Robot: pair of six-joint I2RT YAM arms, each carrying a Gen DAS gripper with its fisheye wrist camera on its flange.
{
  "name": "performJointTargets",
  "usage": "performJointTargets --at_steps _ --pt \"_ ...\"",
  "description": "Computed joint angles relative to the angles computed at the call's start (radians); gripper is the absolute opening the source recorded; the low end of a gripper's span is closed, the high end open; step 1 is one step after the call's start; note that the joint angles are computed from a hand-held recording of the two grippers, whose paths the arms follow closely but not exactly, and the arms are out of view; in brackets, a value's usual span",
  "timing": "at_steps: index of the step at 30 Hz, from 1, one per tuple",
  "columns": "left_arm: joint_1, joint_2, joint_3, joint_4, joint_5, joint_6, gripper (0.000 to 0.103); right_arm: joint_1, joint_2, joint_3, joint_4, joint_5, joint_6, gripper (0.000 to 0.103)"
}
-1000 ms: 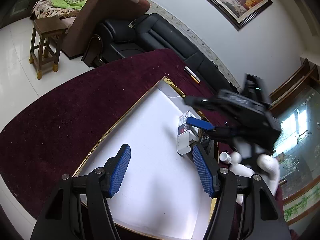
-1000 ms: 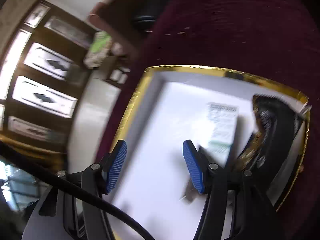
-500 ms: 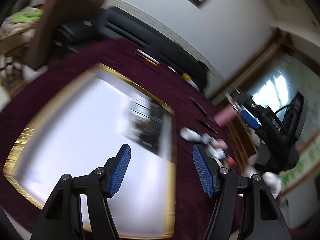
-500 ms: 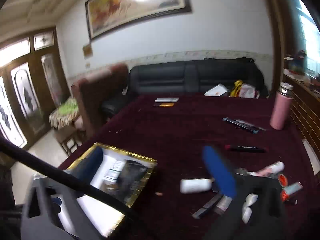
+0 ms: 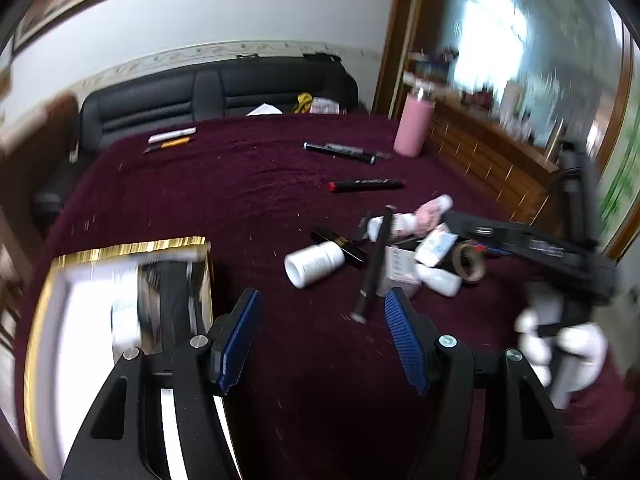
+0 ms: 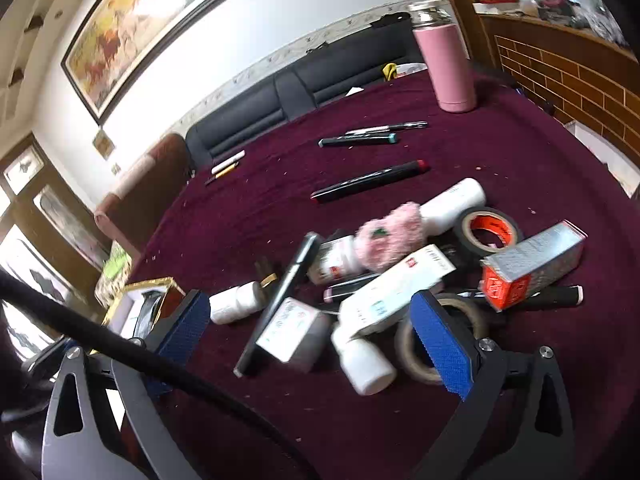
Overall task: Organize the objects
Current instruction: 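Grasp the white pill bottle with the left tool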
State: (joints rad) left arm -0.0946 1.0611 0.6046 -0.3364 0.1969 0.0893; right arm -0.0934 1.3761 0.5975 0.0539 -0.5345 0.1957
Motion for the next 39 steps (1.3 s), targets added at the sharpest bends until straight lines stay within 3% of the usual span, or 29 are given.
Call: performJointTargets --at_steps 6,10,13,17,28,34,39 --pt "-0.127 0.423 0.218 0.063 -0.192 0.118 0.058 -0.065 0.092 0.034 0.002 -0.07 0.01 0.101" --pt "-0.193 0.617 0.324 0.056 -0.304 0.217 0.038 -0.078 0.113 0.043 0.003 -0.113 0.017 0.101" --pt "-0.191 0.689 0.374 0.061 -0.309 0.23 0.034 -0.074 0.145 0.061 -0.01 -0.125 0.021 0.101" --pt "-0.162 0.701 0.389 0.065 -0.237 0.215 0.033 -0.066 0.182 0.076 -0.015 -0.121 0.024 0.101" --pt "-0.214 0.783 0.482 0.018 -0.304 0.372 0.035 -0.039 0.193 0.06 0.02 -0.074 0.024 0.101" --pt "-0.211 0.788 0.495 0.005 -0.247 0.234 0.029 -0.031 0.199 0.063 0.012 -0.055 0.009 0.101" --pt "-0.151 0.555 0.31 0.03 -0.116 0.094 0.029 -0.024 0.201 0.06 0.015 -0.037 0.003 0.101"
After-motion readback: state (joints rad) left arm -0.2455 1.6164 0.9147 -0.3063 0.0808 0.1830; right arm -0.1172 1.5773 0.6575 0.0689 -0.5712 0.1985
